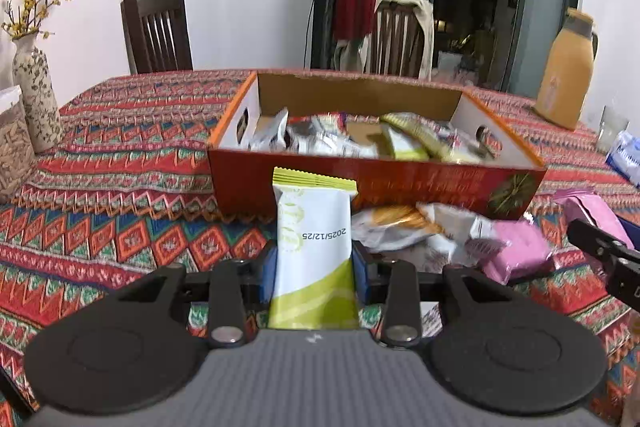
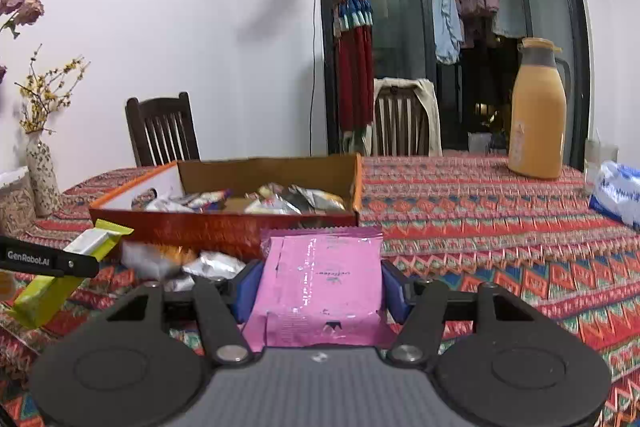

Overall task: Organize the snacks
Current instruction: 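Carry both packets over the cardboard box and open both grippers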

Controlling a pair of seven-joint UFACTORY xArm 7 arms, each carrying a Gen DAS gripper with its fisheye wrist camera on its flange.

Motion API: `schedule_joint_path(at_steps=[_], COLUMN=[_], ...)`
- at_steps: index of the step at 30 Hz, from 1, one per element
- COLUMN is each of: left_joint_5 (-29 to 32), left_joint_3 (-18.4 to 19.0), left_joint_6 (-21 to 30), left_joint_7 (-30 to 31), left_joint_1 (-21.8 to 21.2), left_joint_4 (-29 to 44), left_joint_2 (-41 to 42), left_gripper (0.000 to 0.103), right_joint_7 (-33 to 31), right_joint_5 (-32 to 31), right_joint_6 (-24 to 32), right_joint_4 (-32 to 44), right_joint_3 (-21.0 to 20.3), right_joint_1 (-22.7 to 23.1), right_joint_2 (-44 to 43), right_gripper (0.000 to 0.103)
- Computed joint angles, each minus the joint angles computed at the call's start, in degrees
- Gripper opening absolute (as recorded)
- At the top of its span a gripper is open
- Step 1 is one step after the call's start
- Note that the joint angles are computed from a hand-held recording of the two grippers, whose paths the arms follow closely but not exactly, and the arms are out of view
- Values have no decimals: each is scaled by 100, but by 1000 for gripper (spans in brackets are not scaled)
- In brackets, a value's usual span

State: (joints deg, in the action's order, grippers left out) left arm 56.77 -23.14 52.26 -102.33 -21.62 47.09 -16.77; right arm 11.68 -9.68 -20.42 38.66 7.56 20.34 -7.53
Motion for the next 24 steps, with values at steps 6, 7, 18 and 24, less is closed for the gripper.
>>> schedule_joint_path(at_steps=[6, 7, 18, 24], left_joint_5=[274, 330, 980, 1307], left_joint_3=[14, 20, 181, 383], left_joint_6=[-32, -54, -437, -545], left_joint_7=[46, 56, 171, 176], left_joint_1=[116, 144, 510, 593], left_joint_4=[98, 122, 591, 971], left_joint_2=[-119, -129, 53, 385], left_gripper=[38, 38, 38, 38], right_joint_7=[-315, -406, -1090, -1491], right_joint_5=[334, 419, 1023, 1371], right_joint_6=[-97, -119, -77, 43], right_joint_4=[388, 474, 1753, 2552], right_joint_3=[236, 278, 303, 123], right_joint_1=[-96, -105, 150, 481], right_joint_2=[198, 249, 1073, 1634], right_gripper=[61, 61, 61, 61])
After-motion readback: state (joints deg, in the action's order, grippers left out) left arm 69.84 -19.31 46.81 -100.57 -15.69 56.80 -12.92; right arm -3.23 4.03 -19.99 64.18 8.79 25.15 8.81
